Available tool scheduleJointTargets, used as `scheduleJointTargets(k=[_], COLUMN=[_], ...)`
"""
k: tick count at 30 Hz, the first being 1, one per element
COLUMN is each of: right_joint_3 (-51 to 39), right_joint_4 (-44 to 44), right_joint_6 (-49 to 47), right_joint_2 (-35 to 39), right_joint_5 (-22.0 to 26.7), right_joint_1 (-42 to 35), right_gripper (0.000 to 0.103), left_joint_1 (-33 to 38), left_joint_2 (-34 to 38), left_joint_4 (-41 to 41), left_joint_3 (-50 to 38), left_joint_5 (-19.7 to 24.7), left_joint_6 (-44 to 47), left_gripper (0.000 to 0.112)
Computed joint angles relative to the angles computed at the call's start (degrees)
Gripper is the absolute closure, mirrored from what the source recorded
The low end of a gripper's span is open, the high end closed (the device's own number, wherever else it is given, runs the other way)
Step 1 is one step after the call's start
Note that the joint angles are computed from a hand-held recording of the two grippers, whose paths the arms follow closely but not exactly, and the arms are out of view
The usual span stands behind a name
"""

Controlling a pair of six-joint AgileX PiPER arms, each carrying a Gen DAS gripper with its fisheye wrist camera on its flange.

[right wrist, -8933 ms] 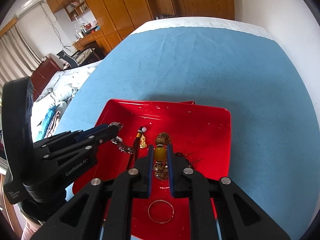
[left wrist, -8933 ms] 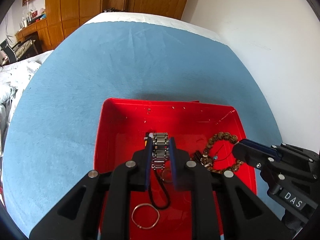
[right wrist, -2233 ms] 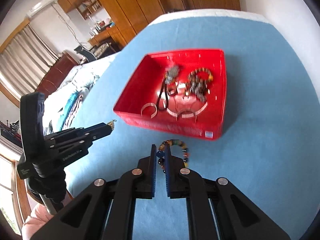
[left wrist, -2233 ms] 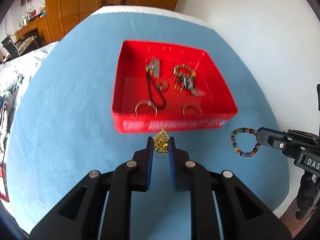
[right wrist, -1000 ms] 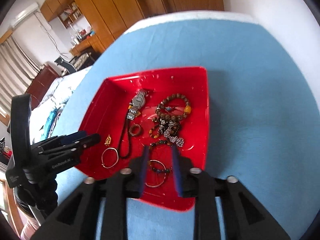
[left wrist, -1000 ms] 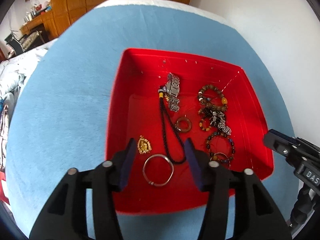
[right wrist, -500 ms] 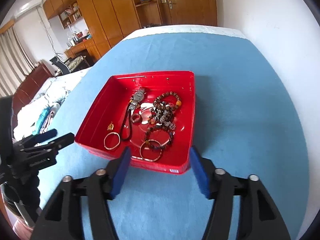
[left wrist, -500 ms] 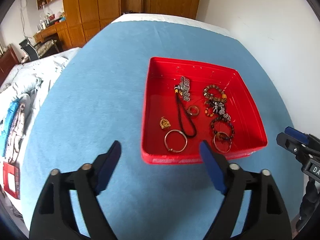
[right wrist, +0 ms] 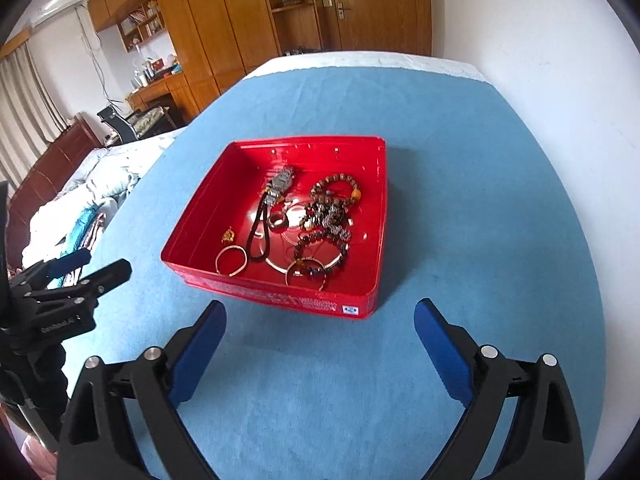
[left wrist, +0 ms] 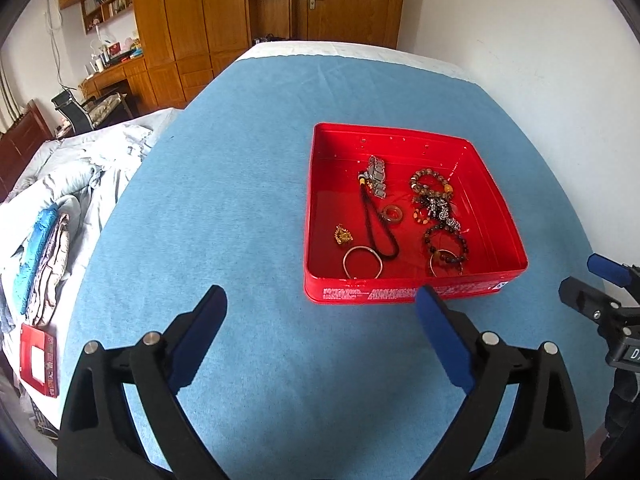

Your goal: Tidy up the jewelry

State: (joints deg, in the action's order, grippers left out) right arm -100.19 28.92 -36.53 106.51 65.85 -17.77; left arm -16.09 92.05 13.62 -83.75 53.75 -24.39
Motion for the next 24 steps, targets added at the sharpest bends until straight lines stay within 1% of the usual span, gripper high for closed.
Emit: scheduleJointTargets(k=[3,12,24], right_joint_3=[0.0,1.1,-0.4], right_joint_4=[0.2,0.2,-0.2], right_joint_6=[0.1,-0.6,-0.2], right_joint_2=[0.2,-0.4,0.6], right_joint_5=[0.7,0.4,1.4], right_joint_1=[-0.1,-0.2,0.1], right_gripper=[0.007,0.006,0.005], left_joint_1=[0.3,0.0,-0.6], left_joint_2=[-0.5,-1.6,-1.4], left_joint_4=[-0.4,0.2,1.6], left_joint_3=[0.4,1.7,1.5], left_joint_5=[-0.1,-0.7,-0.6], left_joint_6=[0.2,-0.9,-1.8], left_gripper=[0.018,0.018,0.018])
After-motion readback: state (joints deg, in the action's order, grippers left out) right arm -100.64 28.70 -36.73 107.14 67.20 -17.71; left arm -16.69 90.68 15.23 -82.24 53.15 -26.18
